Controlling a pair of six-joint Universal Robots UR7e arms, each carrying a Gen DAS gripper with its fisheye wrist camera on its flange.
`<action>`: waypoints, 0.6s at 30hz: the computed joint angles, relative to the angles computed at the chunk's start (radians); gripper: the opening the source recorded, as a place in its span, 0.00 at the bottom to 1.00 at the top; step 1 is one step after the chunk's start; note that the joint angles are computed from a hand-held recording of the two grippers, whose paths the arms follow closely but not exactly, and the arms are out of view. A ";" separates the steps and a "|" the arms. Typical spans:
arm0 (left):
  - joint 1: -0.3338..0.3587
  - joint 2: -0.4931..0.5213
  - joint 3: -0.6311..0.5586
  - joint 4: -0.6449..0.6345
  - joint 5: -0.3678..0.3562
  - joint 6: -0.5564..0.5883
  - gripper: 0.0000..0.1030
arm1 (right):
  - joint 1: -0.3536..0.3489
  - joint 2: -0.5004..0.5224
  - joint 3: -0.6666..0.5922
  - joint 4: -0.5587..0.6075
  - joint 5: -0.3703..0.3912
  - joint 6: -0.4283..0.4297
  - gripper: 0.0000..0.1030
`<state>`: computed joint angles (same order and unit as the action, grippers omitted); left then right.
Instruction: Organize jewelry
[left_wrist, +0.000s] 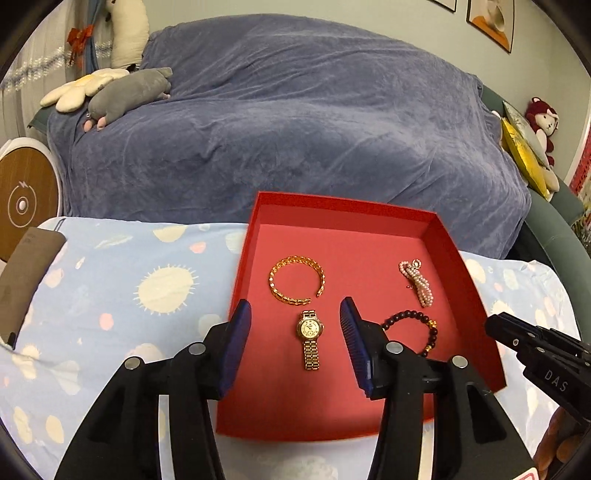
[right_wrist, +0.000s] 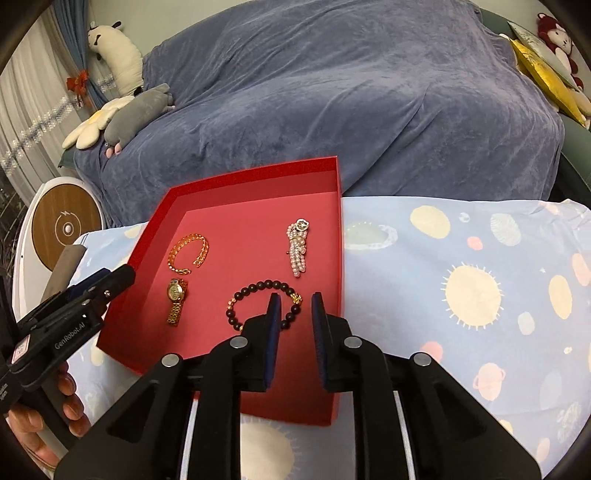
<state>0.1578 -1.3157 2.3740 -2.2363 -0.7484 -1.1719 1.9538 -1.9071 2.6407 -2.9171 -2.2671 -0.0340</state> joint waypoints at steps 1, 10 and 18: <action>-0.023 -0.030 -0.001 0.058 0.001 -0.038 0.53 | 0.039 -0.035 0.002 0.044 -0.023 0.032 0.30; -0.297 -0.213 0.007 0.539 -0.140 -0.423 0.70 | 0.393 -0.284 0.036 0.532 -0.171 0.447 0.44; -0.387 -0.235 0.112 0.453 -0.280 -0.452 0.71 | 0.413 -0.305 0.088 0.627 -0.157 0.512 0.44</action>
<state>-0.2287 -1.5511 2.4863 -1.7829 -1.0287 -1.6241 2.3667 -2.2119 2.7287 -2.2898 -2.4240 0.4784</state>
